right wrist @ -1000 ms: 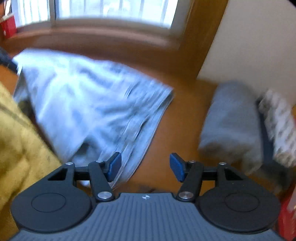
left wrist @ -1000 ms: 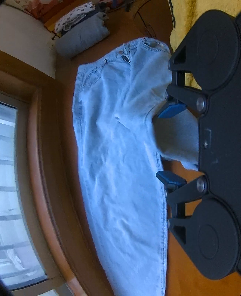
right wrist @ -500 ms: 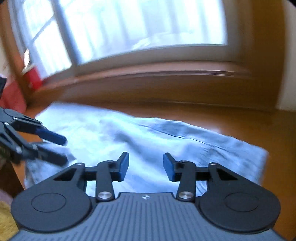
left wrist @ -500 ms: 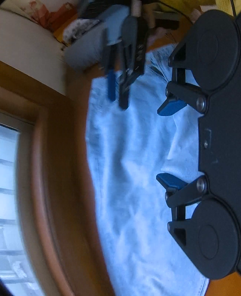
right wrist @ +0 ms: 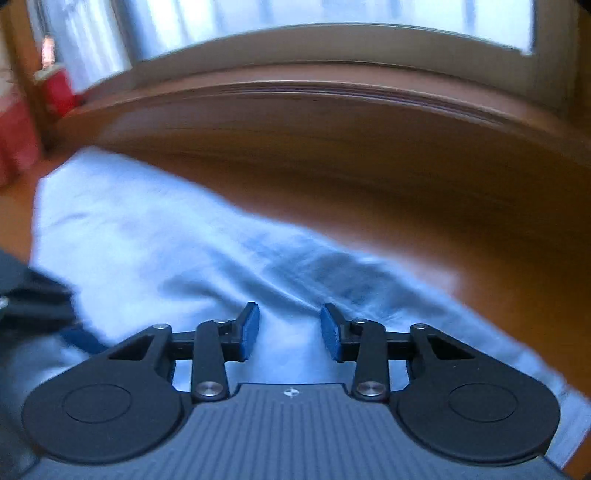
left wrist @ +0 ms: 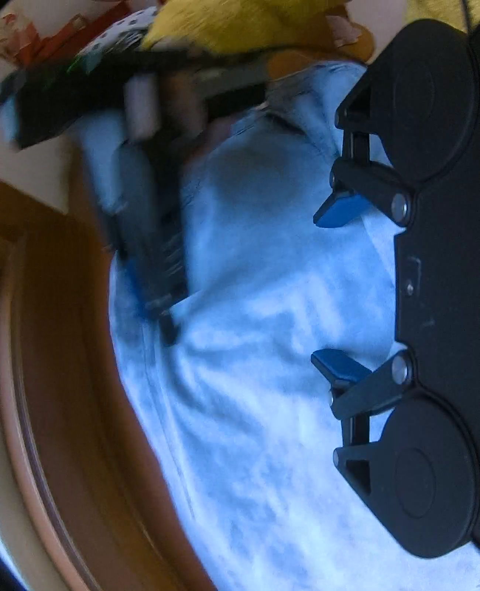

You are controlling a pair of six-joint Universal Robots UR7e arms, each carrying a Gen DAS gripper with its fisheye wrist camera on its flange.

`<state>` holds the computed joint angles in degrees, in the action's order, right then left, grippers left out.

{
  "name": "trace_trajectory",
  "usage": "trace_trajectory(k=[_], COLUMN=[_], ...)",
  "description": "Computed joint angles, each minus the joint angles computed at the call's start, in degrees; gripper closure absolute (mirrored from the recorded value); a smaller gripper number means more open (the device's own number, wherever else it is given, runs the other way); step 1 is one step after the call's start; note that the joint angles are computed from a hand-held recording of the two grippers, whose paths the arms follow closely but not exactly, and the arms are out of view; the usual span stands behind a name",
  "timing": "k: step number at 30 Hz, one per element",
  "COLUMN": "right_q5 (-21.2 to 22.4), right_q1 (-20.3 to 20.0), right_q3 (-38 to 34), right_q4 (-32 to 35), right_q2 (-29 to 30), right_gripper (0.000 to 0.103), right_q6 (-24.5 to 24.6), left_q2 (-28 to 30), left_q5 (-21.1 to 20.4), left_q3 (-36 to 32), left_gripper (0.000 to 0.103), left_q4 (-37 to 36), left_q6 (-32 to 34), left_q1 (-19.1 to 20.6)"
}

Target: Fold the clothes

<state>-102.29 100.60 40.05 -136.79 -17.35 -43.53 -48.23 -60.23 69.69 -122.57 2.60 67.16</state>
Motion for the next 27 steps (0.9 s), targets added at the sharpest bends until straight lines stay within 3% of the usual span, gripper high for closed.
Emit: trace_trajectory(k=[3, 5, 6, 8, 11, 16, 19, 22, 23, 25, 27], right_q5=[-3.31, -4.8, -5.46, -6.15, 0.34, 6.04, 2.73, 1.81, 1.11, 0.03, 0.3], right_q1=[0.22, 0.25, 0.3, 0.55, 0.77, 1.14, 1.32, 1.14, 1.29, 1.67, 1.55], right_q3=[-5.49, -8.8, -10.52, -11.76, -4.54, -4.82, -7.34, -14.58, -15.76, -10.91, -0.53], right_q4=[-4.74, -7.72, -8.11, -9.49, -9.79, 5.47, 2.68, 1.82, 1.34, -4.45, -11.4], right_q2=[4.28, 6.89, 7.92, 8.67, 4.03, 2.78, 5.6, 9.88, 10.4, 7.67, 1.44], right_gripper=[0.074, 0.051, 0.051, 0.069, 0.07, 0.07, 0.074, 0.085, 0.082, 0.08, 0.078], right_q6=[-1.49, -1.3, 0.72, 5.02, 8.15, 4.0, 1.67, 4.79, 6.77, 7.76, 7.16], left_q2=[0.69, 1.06, 1.12, 1.05, 0.5, -0.3, -0.82, -1.05, -1.05, -1.28, -1.53], left_q5=[-0.93, -1.62, -1.94, -2.24, -2.18, -3.29, -3.31, -1.77, -1.56, -1.59, -2.34], left_q3=[-1.59, -2.52, -2.75, -2.67, -1.6, -0.49, 0.47, 1.55, 1.48, 1.71, 1.25], left_gripper=[0.027, 0.026, 0.024, 0.022, 0.021, 0.02, 0.02, 0.019, 0.019, 0.019, 0.02], left_q4=[1.35, 2.38, 2.67, 2.63, 1.47, 0.08, -1.12, -2.77, -2.5, -2.58, -1.94], left_q6=[2.4, 3.7, 3.91, 4.14, 4.51, 4.22, 4.42, 5.68, 5.5, 5.07, 3.21], left_q1=[0.42, 0.68, 0.78, 0.88, 0.91, 1.25, 1.35, 1.11, 1.06, 1.11, 1.41])
